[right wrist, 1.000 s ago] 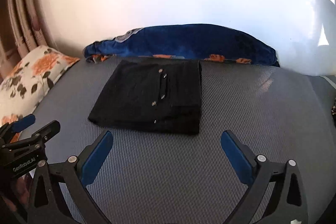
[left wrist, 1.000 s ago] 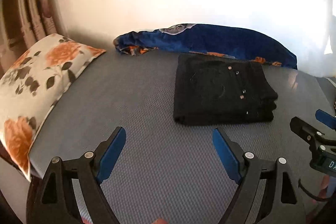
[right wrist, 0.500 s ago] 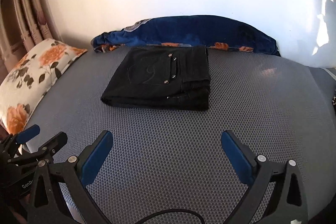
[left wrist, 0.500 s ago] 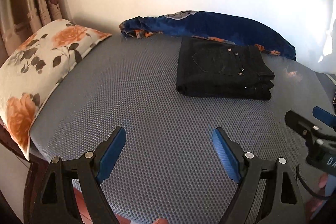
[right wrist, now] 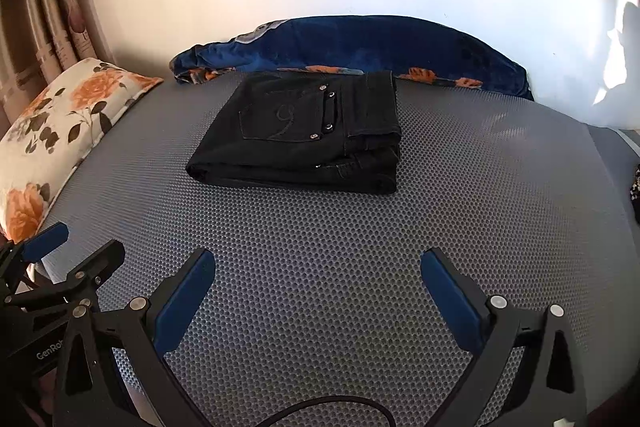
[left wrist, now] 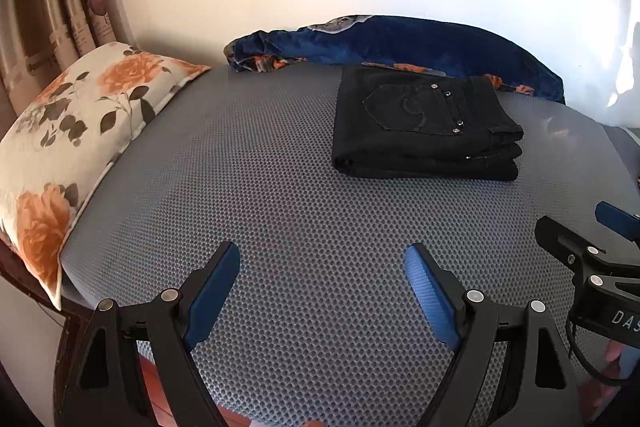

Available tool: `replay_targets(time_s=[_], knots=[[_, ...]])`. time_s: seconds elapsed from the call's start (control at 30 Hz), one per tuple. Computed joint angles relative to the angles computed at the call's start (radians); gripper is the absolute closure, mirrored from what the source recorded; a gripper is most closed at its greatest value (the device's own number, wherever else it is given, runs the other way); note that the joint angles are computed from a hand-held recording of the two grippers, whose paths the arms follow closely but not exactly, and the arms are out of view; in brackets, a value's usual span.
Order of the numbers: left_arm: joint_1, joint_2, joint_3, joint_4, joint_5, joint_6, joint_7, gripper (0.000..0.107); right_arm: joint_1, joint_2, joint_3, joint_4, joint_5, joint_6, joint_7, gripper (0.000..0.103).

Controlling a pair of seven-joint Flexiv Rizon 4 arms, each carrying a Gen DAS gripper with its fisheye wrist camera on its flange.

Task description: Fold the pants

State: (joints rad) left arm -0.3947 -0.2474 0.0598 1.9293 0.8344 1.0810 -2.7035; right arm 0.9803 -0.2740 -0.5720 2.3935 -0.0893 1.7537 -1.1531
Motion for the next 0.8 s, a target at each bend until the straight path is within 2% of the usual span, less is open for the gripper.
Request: replay_targets(time_s=[0.8], knots=[[-0.011,-0.022,0.004,-0.006,-0.007,-0.013,0.010,0.022,-0.068,-0.010,0.056,-0.009,-0.075,-0.030,0.057,0.001]])
